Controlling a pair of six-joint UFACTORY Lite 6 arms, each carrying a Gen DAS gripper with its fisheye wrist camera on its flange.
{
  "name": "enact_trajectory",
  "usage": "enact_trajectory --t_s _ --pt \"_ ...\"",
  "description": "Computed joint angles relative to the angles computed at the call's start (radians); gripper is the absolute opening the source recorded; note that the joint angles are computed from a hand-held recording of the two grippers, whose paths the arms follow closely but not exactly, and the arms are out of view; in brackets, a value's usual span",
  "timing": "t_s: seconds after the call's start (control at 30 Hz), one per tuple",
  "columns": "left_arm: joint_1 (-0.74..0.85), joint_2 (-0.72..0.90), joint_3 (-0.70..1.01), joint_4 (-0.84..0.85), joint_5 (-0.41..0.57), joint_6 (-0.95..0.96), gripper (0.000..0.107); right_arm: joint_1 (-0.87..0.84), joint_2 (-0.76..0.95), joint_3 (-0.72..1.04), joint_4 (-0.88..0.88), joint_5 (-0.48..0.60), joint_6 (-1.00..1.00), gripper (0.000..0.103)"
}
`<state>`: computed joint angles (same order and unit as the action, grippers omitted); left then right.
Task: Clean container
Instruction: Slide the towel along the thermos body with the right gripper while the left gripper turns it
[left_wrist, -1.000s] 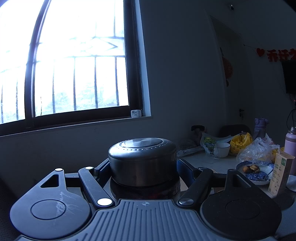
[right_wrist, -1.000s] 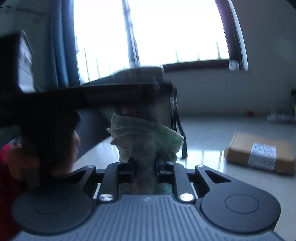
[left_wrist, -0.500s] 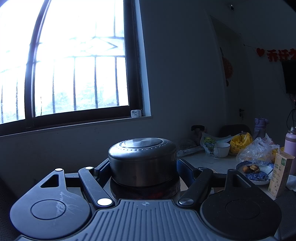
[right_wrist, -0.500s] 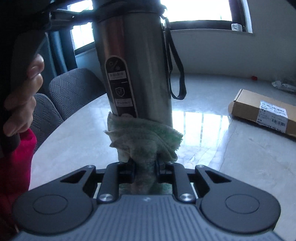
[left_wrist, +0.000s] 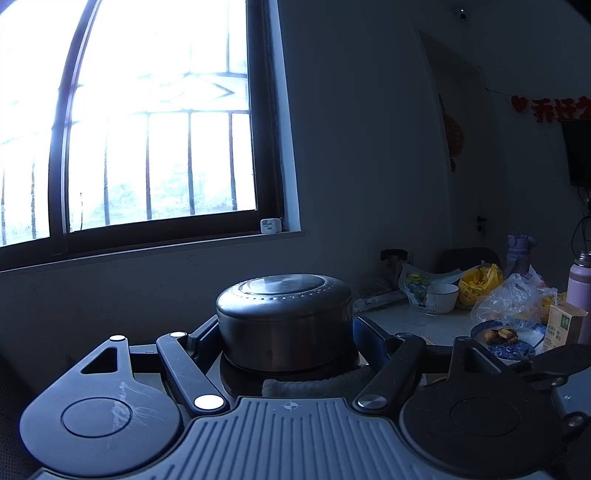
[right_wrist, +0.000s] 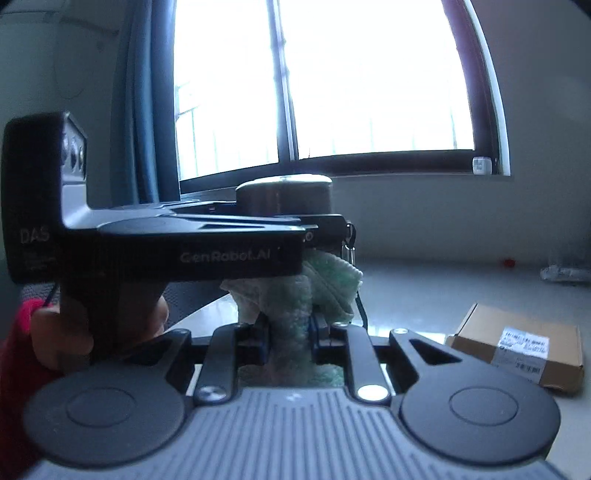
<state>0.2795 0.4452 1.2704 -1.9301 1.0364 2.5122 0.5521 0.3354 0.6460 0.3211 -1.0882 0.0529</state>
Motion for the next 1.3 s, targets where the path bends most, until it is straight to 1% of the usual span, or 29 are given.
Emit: enact_trajectory --t_s 0.1,0.23,0.33,0.43,0.57,0.7,0.87,0.93,1.3 --pt "-0.008 0.002 0.011 0.000 -0.012 -0.009 0.077 -0.013 0.064 0.022 -0.023 -0.007 0.030 0.019" --pt "-0.010 0.004 0.010 -0.006 -0.013 -0.004 0.077 -0.035 0.154 0.057 -0.069 0.012 0.092 0.019" --pt "-0.013 0.002 0.006 -0.012 -0.016 0.002 0.077 -0.043 0.190 0.086 -0.089 0.065 0.122 0.019" --pt "-0.014 0.001 0.003 -0.014 -0.015 0.005 0.077 -0.052 0.251 0.168 -0.100 0.156 0.131 0.019" --pt "-0.011 -0.003 -0.002 -0.015 -0.014 0.007 0.077 -0.059 0.304 0.213 -0.108 0.174 0.147 0.019" --pt "-0.012 -0.004 -0.003 -0.017 -0.014 0.009 0.077 -0.074 0.342 0.264 -0.123 0.224 0.144 0.019" --pt "-0.016 -0.007 -0.007 -0.020 -0.017 0.012 0.077 -0.074 0.316 0.241 -0.120 0.216 0.161 0.020" --pt "-0.015 -0.005 -0.007 -0.021 -0.016 0.013 0.077 -0.064 0.290 0.224 -0.093 0.203 0.131 0.020" --pt "-0.014 -0.014 -0.021 -0.024 -0.013 0.021 0.077 -0.003 0.046 0.061 0.016 0.071 0.016 0.019"
